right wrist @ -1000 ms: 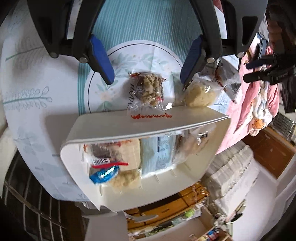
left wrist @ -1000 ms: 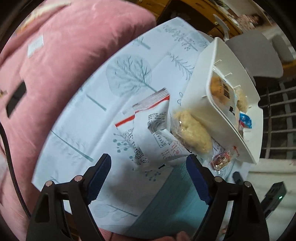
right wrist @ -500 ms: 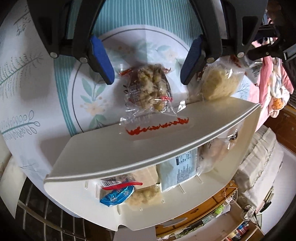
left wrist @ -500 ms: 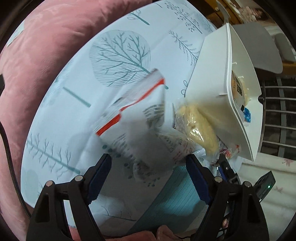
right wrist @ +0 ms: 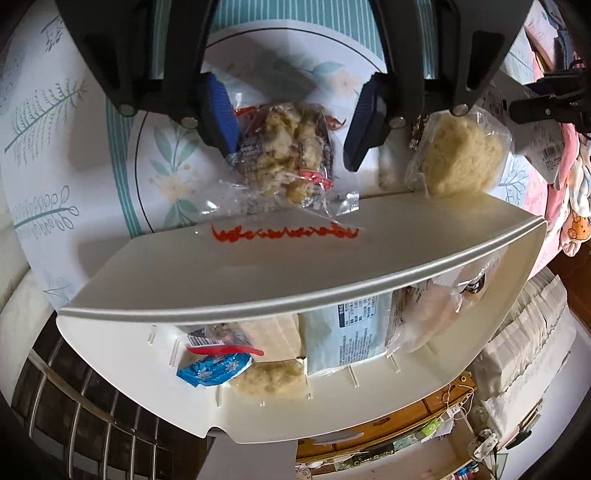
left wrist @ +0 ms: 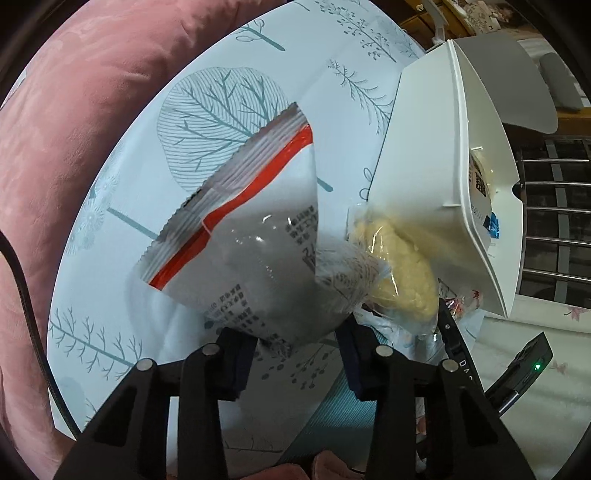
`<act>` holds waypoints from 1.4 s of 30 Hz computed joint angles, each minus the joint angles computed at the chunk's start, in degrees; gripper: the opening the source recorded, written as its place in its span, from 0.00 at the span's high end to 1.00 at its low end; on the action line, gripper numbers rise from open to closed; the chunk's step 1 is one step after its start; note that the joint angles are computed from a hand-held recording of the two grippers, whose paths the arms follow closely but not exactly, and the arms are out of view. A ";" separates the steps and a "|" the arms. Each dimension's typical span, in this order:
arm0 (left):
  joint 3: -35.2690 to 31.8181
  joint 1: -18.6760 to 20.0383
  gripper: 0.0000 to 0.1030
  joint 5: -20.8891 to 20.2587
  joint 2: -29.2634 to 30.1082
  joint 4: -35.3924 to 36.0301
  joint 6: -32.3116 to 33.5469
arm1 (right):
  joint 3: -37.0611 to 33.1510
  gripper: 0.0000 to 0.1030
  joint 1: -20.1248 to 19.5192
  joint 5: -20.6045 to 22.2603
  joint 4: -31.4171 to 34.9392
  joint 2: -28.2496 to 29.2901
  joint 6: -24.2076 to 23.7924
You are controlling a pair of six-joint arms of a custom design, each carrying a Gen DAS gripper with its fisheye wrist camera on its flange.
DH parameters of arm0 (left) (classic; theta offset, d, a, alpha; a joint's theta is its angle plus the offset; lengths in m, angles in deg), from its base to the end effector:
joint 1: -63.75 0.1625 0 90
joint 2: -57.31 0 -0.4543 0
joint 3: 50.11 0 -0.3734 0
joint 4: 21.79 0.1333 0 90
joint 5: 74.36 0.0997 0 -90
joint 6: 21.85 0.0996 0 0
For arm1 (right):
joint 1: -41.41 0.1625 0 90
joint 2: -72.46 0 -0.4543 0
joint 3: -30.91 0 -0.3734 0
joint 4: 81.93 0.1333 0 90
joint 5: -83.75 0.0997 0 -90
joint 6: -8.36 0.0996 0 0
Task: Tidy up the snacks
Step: 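Grasp the red-striped zip bag with left tool while right tool grasps a nut bag, then carry the zip bag and nut bag into the tray, opening both tools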
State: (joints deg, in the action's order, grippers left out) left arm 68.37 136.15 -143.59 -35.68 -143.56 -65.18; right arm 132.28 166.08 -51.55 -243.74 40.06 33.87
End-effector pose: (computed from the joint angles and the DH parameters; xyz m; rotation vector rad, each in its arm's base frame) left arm 0.0329 -0.4538 0.3738 -0.6642 2.7790 -0.4006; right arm 0.4044 -0.4749 -0.0076 0.1685 -2.4172 0.5589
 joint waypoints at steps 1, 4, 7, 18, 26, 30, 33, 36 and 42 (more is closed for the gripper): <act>0.17 -0.23 0.64 0.20 -0.02 -0.22 -0.11 | 0.11 0.49 -0.10 0.23 0.08 -0.17 0.02; 0.66 -0.81 0.66 0.94 -0.41 -0.25 -0.31 | 0.22 0.51 -0.04 0.66 0.73 -0.49 -0.22; 1.53 -1.97 0.66 2.23 -1.04 -0.81 -1.55 | 0.48 0.52 -0.04 1.59 1.39 -0.91 -0.57; 3.02 -9.84 0.66 12.61 -4.55 4.26 -9.89 | 2.49 0.53 0.87 8.39 1.56 -3.35 -8.57; 1.20 -14.91 0.66 17.32 -6.73 8.17 -14.37 | 1.68 0.53 4.26 11.84 1.07 -5.05 -22.04; -0.93 -17.40 0.66 18.64 -6.07 10.11 -14.69 | 0.69 0.53 4.87 13.78 1.30 -6.69 -26.91; -3.32 -19.65 0.66 19.85 -4.64 12.72 -15.67 | -0.39 0.53 5.13 14.41 1.47 -7.65 -29.99; -5.22 -21.57 0.66 20.84 -3.12 13.49 -14.58 | -1.58 0.53 5.03 14.55 1.13 -8.41 -31.99; -10.18 -23.54 0.66 19.80 1.67 13.05 -8.09 | -3.54 0.52 3.51 13.31 -0.06 -9.79 -34.72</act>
